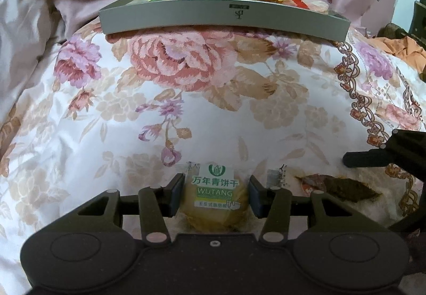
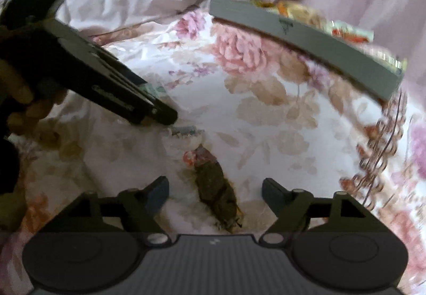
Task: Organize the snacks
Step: 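Grasp the green-label WUTANG cake with the left tool while the right tool grasps the brown meat packet, then carry the cake into the tray with the left tool while the right tool carries the meat packet there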
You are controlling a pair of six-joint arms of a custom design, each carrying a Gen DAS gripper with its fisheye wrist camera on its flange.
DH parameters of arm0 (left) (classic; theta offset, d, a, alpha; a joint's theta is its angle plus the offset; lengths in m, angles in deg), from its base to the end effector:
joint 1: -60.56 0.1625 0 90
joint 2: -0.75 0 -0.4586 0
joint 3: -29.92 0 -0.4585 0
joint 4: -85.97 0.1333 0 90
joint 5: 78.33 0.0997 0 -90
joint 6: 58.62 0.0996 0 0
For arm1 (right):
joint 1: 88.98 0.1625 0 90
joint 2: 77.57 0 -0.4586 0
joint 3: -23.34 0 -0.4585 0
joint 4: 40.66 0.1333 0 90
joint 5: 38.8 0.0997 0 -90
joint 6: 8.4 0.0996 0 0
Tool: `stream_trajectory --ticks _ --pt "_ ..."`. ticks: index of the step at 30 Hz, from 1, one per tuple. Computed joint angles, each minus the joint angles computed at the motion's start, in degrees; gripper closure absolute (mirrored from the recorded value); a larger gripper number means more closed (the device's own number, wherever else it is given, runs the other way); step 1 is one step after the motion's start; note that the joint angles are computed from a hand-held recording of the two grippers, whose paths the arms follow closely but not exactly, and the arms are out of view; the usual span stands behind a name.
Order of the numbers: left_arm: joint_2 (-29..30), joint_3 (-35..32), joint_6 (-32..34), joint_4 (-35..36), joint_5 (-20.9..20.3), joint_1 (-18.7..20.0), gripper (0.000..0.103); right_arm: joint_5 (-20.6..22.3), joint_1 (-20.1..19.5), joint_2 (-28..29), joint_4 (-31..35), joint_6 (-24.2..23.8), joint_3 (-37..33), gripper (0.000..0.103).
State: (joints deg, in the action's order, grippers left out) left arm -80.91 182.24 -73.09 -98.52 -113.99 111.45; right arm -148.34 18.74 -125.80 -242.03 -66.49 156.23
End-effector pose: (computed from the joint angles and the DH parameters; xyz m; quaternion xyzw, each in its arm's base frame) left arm -0.0438 -0.3935 0.1708 0.0936 0.8706 -0.3653 0.3160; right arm 0.2412 -0.4262 0.0090 0.5581 -0.7806 0.1567 0.2335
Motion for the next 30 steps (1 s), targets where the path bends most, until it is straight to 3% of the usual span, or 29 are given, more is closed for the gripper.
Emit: stream_trajectory --ticks 2,4,7,10,16,26,30 --pt "0.18 -0.12 0.08 0.72 0.28 -0.18 0.051 0.98 -0.53 -0.50 0.76 1.98 0.02 0.028" --pt "0.35 -0.25 0.02 1.37 0.67 -0.33 0.051 0.96 -0.63 -0.57 -0.05 3.17 0.18 0.043" --pt "0.00 -0.34 -0.44 2.57 0.80 -0.45 0.051 0.43 -0.60 -0.13 -1.97 4.48 0.42 0.051" --pt "-0.39 -0.26 -1.20 3.76 1.15 -0.78 0.051 -1.66 0.49 0.32 -2.78 4.33 0.40 0.053" --pt "-0.15 -0.22 -1.29 4.74 2.18 -1.40 0.052 -7.10 3.58 3.70 -9.02 -0.32 0.34 0.053" --pt "1.33 -0.25 0.10 2.68 3.10 -1.62 0.052 -5.84 3.93 12.24 -28.23 -15.12 -0.34 0.053" --pt "1.86 -0.30 0.34 1.43 3.05 -1.51 0.052 -5.33 3.60 12.88 -29.19 -15.32 -0.65 0.053"
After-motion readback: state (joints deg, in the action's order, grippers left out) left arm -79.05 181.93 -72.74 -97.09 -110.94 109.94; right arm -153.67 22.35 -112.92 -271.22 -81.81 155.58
